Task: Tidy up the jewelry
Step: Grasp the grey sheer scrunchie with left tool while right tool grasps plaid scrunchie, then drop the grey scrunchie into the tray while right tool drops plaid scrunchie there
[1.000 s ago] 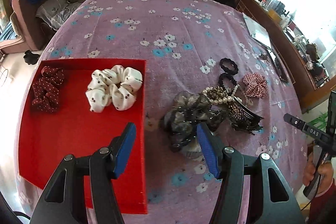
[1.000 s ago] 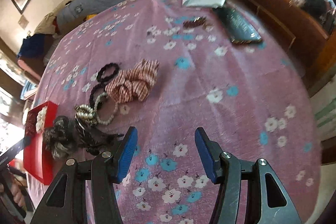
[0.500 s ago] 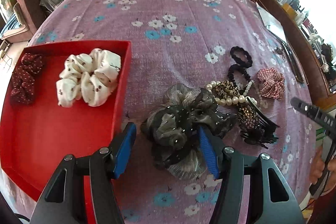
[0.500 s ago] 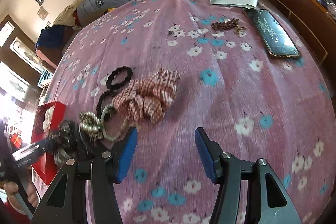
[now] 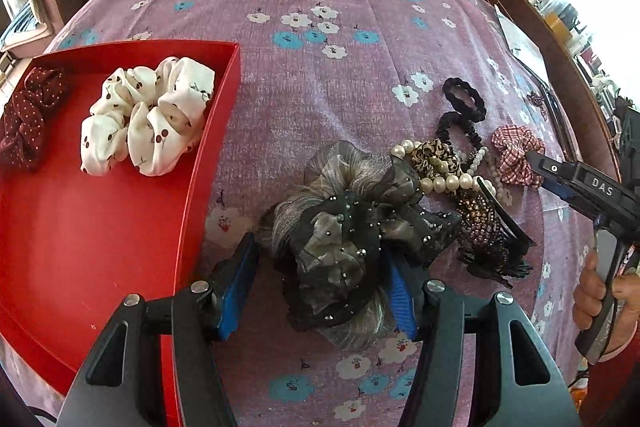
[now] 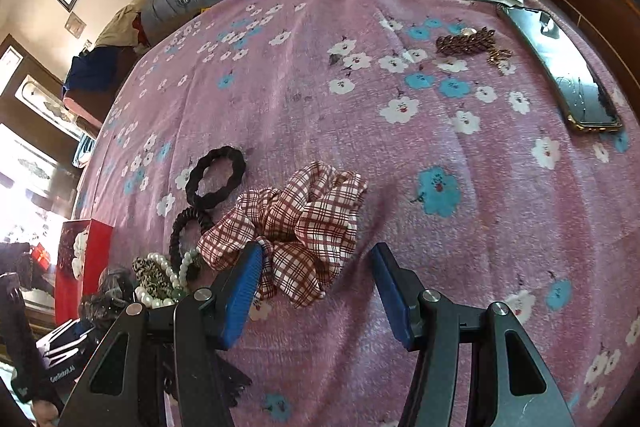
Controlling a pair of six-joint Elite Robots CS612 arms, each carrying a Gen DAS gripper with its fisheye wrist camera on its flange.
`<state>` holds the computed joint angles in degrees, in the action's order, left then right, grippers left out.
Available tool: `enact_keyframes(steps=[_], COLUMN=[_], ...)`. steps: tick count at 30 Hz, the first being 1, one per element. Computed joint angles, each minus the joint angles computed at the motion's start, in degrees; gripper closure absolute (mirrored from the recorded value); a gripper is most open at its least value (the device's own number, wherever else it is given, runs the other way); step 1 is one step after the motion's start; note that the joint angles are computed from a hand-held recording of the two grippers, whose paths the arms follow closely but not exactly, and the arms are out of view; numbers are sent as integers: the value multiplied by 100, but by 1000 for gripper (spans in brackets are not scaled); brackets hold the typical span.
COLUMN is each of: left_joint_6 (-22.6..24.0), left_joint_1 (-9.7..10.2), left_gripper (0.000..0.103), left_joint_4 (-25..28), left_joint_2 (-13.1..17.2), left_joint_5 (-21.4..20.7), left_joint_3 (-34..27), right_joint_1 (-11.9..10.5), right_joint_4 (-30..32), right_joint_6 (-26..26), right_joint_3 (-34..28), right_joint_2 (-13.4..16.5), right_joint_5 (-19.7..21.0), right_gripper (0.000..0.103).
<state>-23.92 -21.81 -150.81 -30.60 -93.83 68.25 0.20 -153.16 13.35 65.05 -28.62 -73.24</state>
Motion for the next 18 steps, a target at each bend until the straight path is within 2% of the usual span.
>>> enact_keyframes(steps=[7,8,10,13,18], left_joint_6=[112,133,196,367,415], left_joint_1=[-49,-56,-74,-124,-154], left_gripper=[75,79,80,82,82], left_joint_4=[13,15,-57,-232,-574], left_joint_2=[-33,-42,-81,-201,-408], left_joint_5=[-9,-21,-50,11,-41], left_joint_3=[27,31,76,214,452], right_joint_1=[48,57,61,62,79], right_joint_4=[11,20,95,114,-79], right_joint_6=[40,26,-17,4,-79], right_joint_3=[-59,-65,-92,-78,93], right_joint_2=[26,26,31,13,-110], right_joint_5=[-184,-221,-192,-162,-201], right_gripper=[44,48,71,86,92])
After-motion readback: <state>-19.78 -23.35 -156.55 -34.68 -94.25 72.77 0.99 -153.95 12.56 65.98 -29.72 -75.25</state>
